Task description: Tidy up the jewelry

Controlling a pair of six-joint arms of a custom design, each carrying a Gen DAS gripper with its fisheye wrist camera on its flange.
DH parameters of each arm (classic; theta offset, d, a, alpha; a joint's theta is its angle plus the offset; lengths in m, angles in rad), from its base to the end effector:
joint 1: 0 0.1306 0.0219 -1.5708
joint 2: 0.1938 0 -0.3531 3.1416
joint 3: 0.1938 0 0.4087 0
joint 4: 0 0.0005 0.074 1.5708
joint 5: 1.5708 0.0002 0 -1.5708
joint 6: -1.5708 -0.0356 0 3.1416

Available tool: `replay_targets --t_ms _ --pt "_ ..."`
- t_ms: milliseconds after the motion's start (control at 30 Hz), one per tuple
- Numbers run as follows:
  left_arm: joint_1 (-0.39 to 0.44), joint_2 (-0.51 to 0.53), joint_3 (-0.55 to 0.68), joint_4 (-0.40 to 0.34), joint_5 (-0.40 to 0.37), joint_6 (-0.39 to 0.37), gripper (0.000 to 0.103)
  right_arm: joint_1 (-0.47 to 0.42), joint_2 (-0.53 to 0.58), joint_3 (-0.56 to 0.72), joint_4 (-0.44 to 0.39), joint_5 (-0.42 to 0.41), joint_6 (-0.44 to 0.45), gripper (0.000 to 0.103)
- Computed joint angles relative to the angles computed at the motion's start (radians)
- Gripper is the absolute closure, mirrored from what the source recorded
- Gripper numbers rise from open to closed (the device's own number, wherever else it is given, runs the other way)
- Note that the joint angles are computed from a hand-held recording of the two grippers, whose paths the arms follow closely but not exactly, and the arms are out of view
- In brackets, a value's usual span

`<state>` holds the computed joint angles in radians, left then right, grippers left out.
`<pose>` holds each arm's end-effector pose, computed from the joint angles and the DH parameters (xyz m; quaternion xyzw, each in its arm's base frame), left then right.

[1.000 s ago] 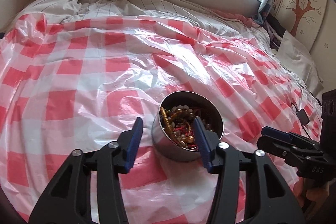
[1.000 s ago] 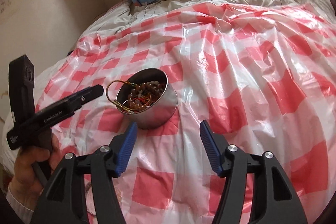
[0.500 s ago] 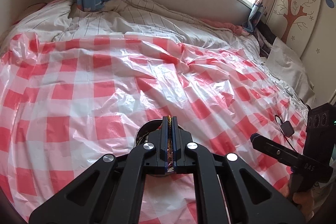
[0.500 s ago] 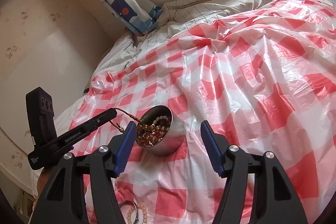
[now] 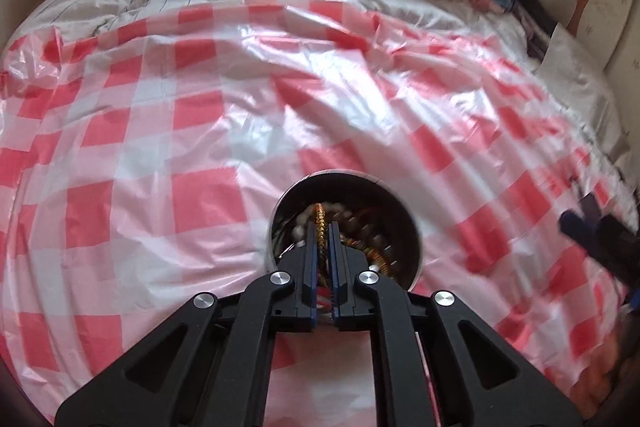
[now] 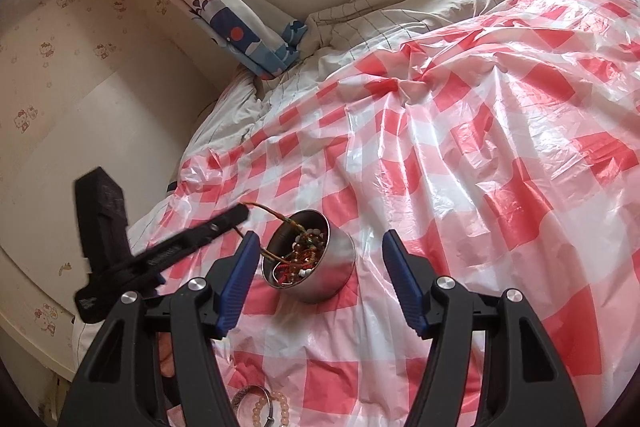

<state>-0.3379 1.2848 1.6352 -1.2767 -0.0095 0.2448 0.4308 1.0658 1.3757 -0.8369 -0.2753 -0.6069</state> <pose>0.4141 -0.1457 0.5348 0.0426 0.9476 -0.0867 0.3046 0.3564 0.1739 0.5368 0.0074 0.8614 0.3482 0.3698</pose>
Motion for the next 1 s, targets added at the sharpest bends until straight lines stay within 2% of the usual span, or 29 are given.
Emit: replay_targets --t_ms 67,133,200,367,500,667,733,833,1000 --pt "0.011 -0.037 -0.036 0.013 -0.003 -0.011 0.088 -0.001 0.004 0.002 -0.001 -0.002 0.001 0.041" --pt "0.019 -0.078 -0.062 0.016 -0.023 -0.018 0.068 0.001 0.007 0.005 -0.004 -0.001 0.003 0.041" --pt "0.026 -0.122 -0.09 0.025 -0.034 -0.027 0.061 0.008 0.011 0.009 -0.01 0.0 0.01 0.041" --pt "0.058 -0.205 -0.153 0.036 -0.027 -0.02 0.056 0.038 0.029 0.02 -0.044 0.031 0.041 0.041" --pt "0.1 -0.29 -0.23 0.074 0.001 0.035 0.051 0.082 0.059 0.04 -0.059 0.064 0.09 0.04" --pt "0.196 -0.406 -0.349 0.143 0.032 0.117 0.046 0.225 0.186 0.181 -0.096 0.184 0.315 0.034" --pt "0.237 -0.421 -0.369 0.15 0.066 0.131 0.046 0.272 0.253 0.246 -0.123 0.266 0.394 0.034" --pt "0.274 -0.429 -0.376 0.172 0.113 0.141 0.046 0.276 0.336 0.316 -0.156 0.339 0.403 0.034" --pt "0.276 -0.433 -0.37 0.198 0.146 0.141 0.045 0.226 0.42 0.363 -0.22 0.351 0.406 0.034"
